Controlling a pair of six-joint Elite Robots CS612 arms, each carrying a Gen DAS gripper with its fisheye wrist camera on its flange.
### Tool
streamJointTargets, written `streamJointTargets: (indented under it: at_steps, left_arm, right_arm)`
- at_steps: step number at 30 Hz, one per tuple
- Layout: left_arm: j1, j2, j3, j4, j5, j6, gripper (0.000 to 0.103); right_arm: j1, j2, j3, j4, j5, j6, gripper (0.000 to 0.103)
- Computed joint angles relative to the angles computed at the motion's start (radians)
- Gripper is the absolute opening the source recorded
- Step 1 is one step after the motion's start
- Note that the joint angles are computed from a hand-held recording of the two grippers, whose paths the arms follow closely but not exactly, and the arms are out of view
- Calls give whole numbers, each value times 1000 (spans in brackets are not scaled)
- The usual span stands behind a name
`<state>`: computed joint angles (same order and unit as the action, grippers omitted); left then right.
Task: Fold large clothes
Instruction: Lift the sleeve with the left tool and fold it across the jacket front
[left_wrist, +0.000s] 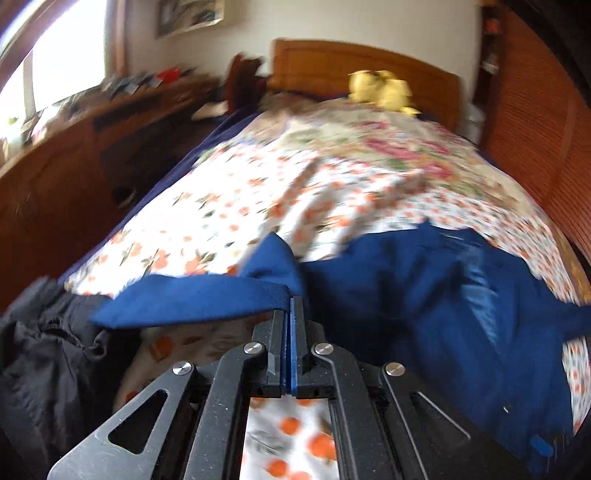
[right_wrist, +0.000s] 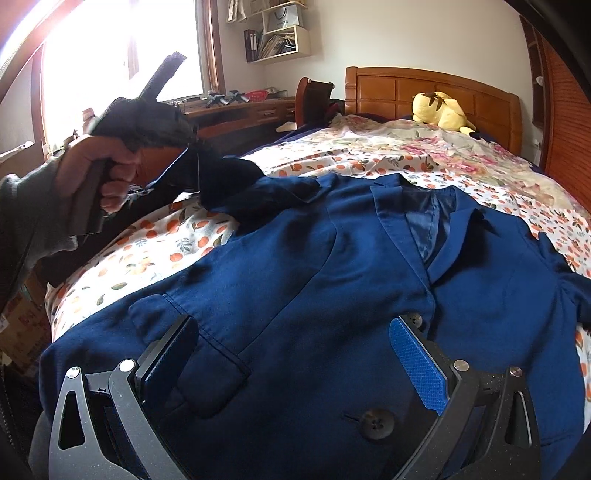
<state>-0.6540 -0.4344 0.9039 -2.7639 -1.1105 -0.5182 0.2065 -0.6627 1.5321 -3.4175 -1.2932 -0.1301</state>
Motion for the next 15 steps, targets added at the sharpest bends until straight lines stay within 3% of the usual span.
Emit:
streamJointTargets:
  at_steps: [4,9,11,13,14,15]
  left_arm:
    - [-27,-19,28,-30,21,71,1]
    - [-36,-40,72,-40,8,112,2]
    - [-35,-58,113,-78,-12,98,12]
    - [-33,-77,158,-130,-20,94,46]
    - [-32,-86,181,-163,-23,96,51]
    - [-33,-94,202,-188,-19,91,64]
  right_arm:
    - [2,-2,4,2,-9,1,103]
    - [5,-7,9,3,-17,-4,103]
    - [6,-8,11,1,-17,-6,103]
    - [6,-11,14,0,-14,-9,103]
    - [6,-13,16,1,-12,-10,103]
    - [5,-15,18,-1,-9,-11,103]
